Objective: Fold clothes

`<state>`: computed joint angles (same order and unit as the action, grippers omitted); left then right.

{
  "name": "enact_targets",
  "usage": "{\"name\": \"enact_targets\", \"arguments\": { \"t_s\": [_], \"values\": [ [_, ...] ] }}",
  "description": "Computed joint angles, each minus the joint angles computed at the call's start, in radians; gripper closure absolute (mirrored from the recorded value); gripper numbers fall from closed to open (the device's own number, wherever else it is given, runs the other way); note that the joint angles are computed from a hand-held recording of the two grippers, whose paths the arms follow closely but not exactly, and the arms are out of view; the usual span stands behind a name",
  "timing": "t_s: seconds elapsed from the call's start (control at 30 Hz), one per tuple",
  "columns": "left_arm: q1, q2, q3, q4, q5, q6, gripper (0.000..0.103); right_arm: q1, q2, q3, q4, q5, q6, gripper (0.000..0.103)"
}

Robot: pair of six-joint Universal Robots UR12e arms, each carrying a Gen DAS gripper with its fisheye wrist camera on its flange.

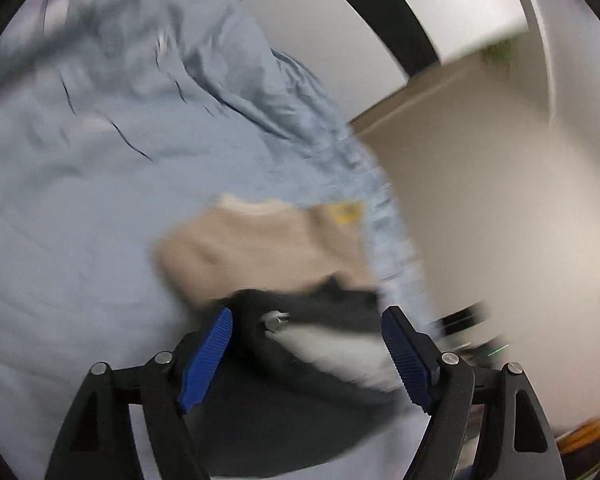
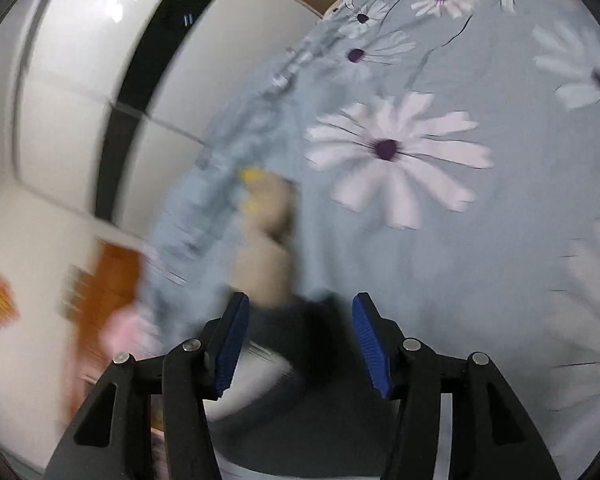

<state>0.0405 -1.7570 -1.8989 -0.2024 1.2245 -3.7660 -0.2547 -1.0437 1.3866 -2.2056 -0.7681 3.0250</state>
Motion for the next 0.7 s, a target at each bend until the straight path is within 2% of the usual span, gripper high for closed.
{"name": "enact_targets", "arguments": {
  "t_s": [0.03, 0.1, 0.17, 0.23, 0.37, 0.43, 0.5, 0.6, 0.7],
  "values": [
    [-0.014, 0.011, 0.001, -0.064, 0.065, 0.06, 0.023, 0.01, -0.006, 0.005, 0.007, -0.075, -0.042, 0.048],
    [-0.043, 0.012, 0.022, -0.194, 0.201, 0.16, 0.023, 0.022, -0.006, 0.008, 0.046, -0.161, -0.112, 0.048],
    [-0.064, -0.009, 0.052, -0.289, 0.299, 0.248, 0.023, 0.034, -0.003, 0.007, 0.073, -0.196, -0.164, 0.048],
    [-0.077, -0.035, 0.077, -0.328, 0.337, 0.322, 0.023, 0.047, 0.002, 0.003, 0.085, -0.195, -0.218, 0.048],
    [-0.067, -0.068, 0.099, -0.287, 0.268, 0.388, 0.023, 0.062, 0.017, -0.018, 0.081, -0.139, -0.281, 0.048],
    [-0.052, -0.078, 0.097, -0.243, 0.203, 0.374, 0.023, 0.065, 0.026, -0.028, 0.056, -0.111, -0.288, 0.048],
    [-0.025, -0.083, 0.084, -0.176, 0.101, 0.327, 0.023, 0.069, 0.038, -0.047, 0.058, -0.08, -0.304, 0.047],
    [0.022, -0.105, 0.059, -0.03, -0.084, 0.197, 0.023, 0.076, 0.059, -0.079, 0.083, -0.04, -0.321, 0.047],
    [0.035, -0.13, 0.059, 0.017, -0.147, 0.116, 0.024, 0.081, 0.088, -0.113, 0.1, -0.015, -0.285, 0.047]
  ]
}}
